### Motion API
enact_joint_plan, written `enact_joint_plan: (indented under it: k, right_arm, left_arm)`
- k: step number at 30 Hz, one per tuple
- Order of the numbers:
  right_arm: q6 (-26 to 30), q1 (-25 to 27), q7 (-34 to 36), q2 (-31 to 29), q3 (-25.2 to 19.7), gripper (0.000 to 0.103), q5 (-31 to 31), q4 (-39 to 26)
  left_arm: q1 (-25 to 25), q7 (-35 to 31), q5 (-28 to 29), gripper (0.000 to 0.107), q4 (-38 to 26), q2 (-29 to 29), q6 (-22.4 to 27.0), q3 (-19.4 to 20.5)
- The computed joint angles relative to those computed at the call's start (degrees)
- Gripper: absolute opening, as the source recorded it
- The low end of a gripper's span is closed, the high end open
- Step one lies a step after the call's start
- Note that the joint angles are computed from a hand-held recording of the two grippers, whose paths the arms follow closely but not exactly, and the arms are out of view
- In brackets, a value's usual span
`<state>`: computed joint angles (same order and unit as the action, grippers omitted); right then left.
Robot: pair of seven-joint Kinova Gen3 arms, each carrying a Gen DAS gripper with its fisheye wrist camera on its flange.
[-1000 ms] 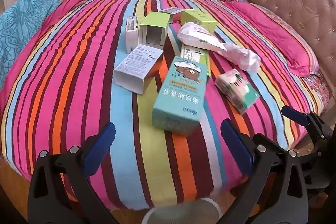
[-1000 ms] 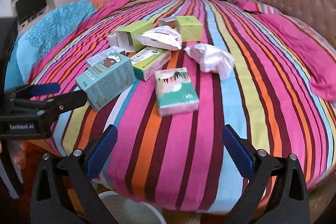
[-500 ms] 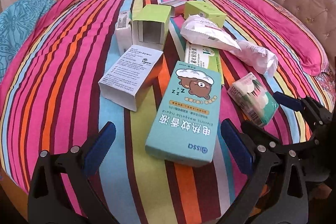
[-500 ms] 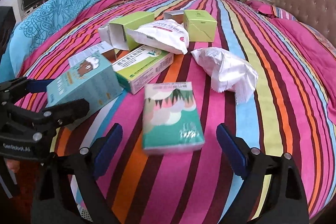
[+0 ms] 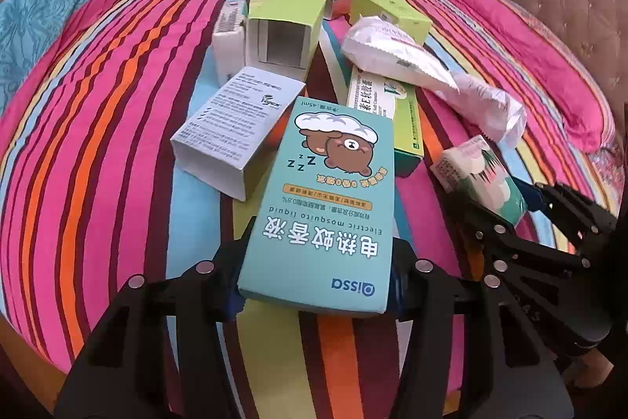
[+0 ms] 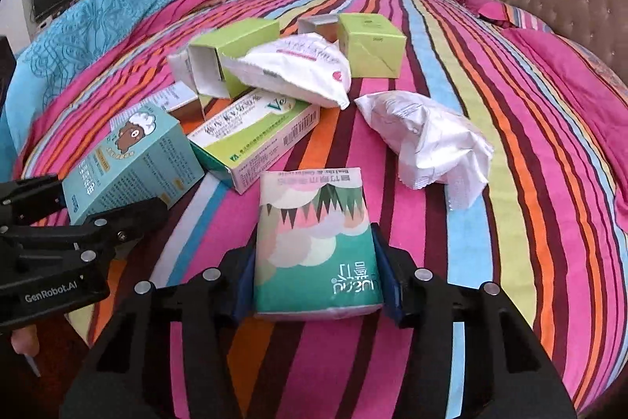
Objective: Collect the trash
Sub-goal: 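Carry both boxes over the wastebasket and open both tools to drop them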
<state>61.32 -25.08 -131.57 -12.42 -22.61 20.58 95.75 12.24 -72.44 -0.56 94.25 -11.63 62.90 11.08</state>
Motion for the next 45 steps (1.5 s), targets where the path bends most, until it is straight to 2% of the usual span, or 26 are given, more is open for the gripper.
enact_joint_plan:
  k: [5, 11, 19, 24, 27, 30, 33, 36, 40, 42, 45]
  right_arm:
    - [0.89, 0.32, 0.22, -2.90, 0.75, 0.049, -4.24, -0.78]
    - [4.55, 2.05, -1.63, -7.45, -1.94, 0.049, -8.78, -1.15]
    - [9.54, 5.77, -7.91, -13.02, -9.26, 0.049, -15.34, -0.92]
    - [12.94, 7.79, -12.20, -13.10, -13.89, 0.049, -18.24, -1.27]
    - [14.51, 9.40, -16.83, -13.11, -15.74, 0.049, -20.22, -0.68]
    - [13.19, 8.49, -20.03, -13.85, -14.62, 0.049, -23.96, 1.76]
    - [13.18, 7.57, -21.97, -12.60, -15.33, 0.049, -25.92, 2.72]
    - [10.23, 4.15, -24.10, -12.34, -11.20, 0.049, -31.29, 6.41]
    - [7.36, 1.10, -25.09, -12.43, -5.44, 0.049, -36.55, 11.49]
    - [4.74, -0.19, -24.99, -12.30, -2.25, 0.049, -40.28, 15.05]
    - [2.40, -1.60, -24.09, -9.82, 0.10, 0.049, -43.28, 18.87]
  left_arm:
    - [-0.06, -1.02, 0.95, 0.053, -0.21, -2.60, 1.28, -0.83]
    - [0.14, -6.03, 5.52, 0.053, 1.36, -8.91, 5.09, -3.76]
    - [-1.22, -9.30, 10.79, 0.053, 6.64, -20.66, 13.57, -6.62]
    - [-2.32, -10.02, 11.77, 0.053, 9.44, -23.87, 17.89, -6.28]
    - [-2.91, -9.44, 13.86, 0.053, 11.83, -25.36, 19.46, -7.52]
    - [-3.54, -9.14, 15.16, 0.053, 13.71, -25.77, 20.11, -7.79]
    - [-4.07, -8.74, 15.36, 0.053, 14.81, -25.16, 21.39, -6.28]
    - [-4.11, -8.12, 15.61, 0.053, 16.18, -24.05, 22.48, -4.09]
    - [-3.88, -7.57, 16.08, 0.053, 18.43, -21.87, 23.31, -3.07]
    - [-3.81, -7.40, 16.59, 0.053, 20.03, -20.29, 23.43, -3.61]
    - [-4.32, -6.38, 16.99, 0.053, 22.41, -17.56, 22.76, -3.54]
